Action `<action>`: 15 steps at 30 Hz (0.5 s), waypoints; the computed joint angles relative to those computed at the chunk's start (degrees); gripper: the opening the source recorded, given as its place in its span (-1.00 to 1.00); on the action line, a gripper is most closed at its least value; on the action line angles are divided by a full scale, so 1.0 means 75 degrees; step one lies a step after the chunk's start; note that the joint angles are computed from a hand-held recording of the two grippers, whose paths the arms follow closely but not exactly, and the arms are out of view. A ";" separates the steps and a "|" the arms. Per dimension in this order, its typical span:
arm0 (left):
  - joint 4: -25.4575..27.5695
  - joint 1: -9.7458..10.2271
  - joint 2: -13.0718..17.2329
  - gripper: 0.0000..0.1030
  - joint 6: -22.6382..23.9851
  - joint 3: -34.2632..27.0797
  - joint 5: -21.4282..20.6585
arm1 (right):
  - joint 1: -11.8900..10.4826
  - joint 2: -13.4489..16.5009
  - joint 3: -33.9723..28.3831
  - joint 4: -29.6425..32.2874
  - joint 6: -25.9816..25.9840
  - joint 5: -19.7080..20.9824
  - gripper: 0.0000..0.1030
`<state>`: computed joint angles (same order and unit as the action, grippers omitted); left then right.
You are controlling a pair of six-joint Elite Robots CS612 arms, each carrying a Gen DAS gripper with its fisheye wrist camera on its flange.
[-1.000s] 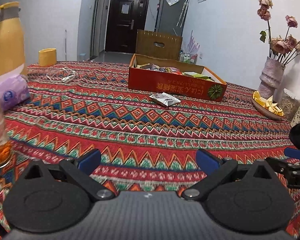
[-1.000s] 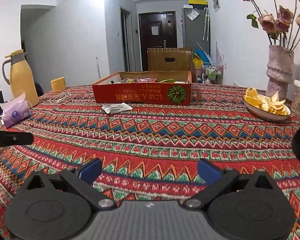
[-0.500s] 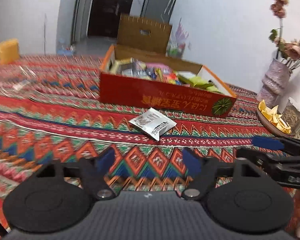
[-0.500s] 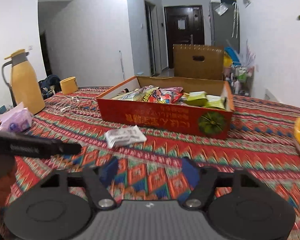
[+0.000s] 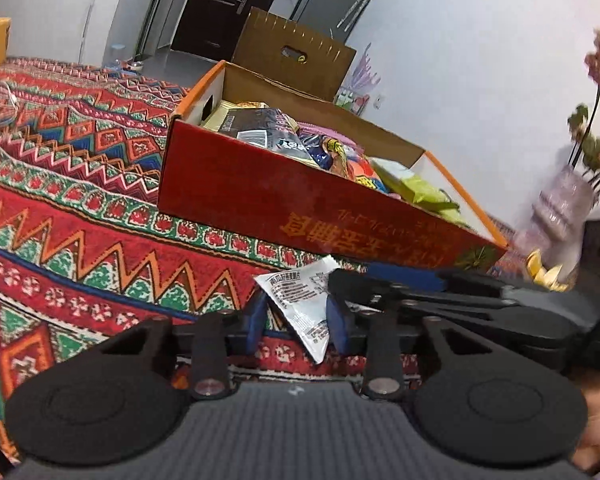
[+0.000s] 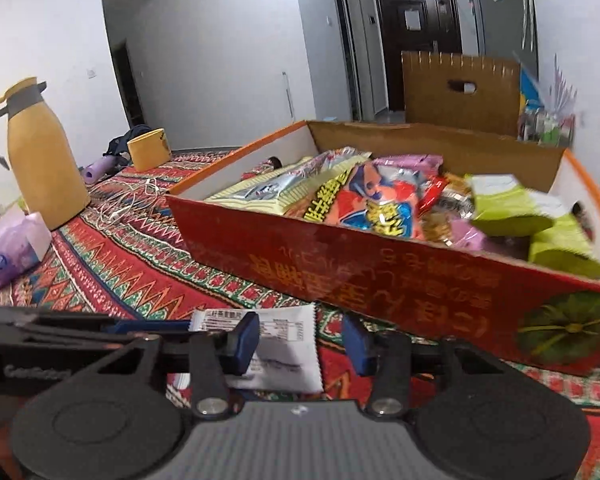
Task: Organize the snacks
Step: 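Grasp the small white packet with the left tool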
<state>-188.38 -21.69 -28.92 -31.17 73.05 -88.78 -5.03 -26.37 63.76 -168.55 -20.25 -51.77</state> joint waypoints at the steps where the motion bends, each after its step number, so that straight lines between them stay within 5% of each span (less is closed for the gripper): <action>1: -0.0047 0.0011 0.0020 -0.45 -0.0025 -0.0011 -0.0039 | -0.0003 0.0033 -0.0040 0.0098 0.0057 0.0105 -0.29; 5: -0.0076 0.0064 0.0048 -0.67 -0.0105 -0.0028 -0.0318 | -0.0039 -0.0051 0.0079 0.0286 0.0123 0.0270 -0.64; 6: -0.0056 0.0050 0.0027 -0.72 -0.0069 -0.0008 -0.0259 | -0.0048 -0.0087 0.0141 0.0274 0.0210 0.0228 -0.92; 7: -0.0078 0.0032 0.0007 -0.77 0.0010 0.0022 -0.0202 | -0.0035 -0.0129 0.0248 0.0129 0.0263 -0.0007 -0.99; 15: -0.0414 -0.0251 -0.0409 -0.85 0.0727 0.0679 0.0013 | -0.0061 -0.0576 0.1370 -0.1265 0.0344 -0.0582 -0.99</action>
<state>-191.49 -23.57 -31.99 -25.72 78.14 -88.68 -5.49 -30.69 74.03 -178.03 -17.67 -56.14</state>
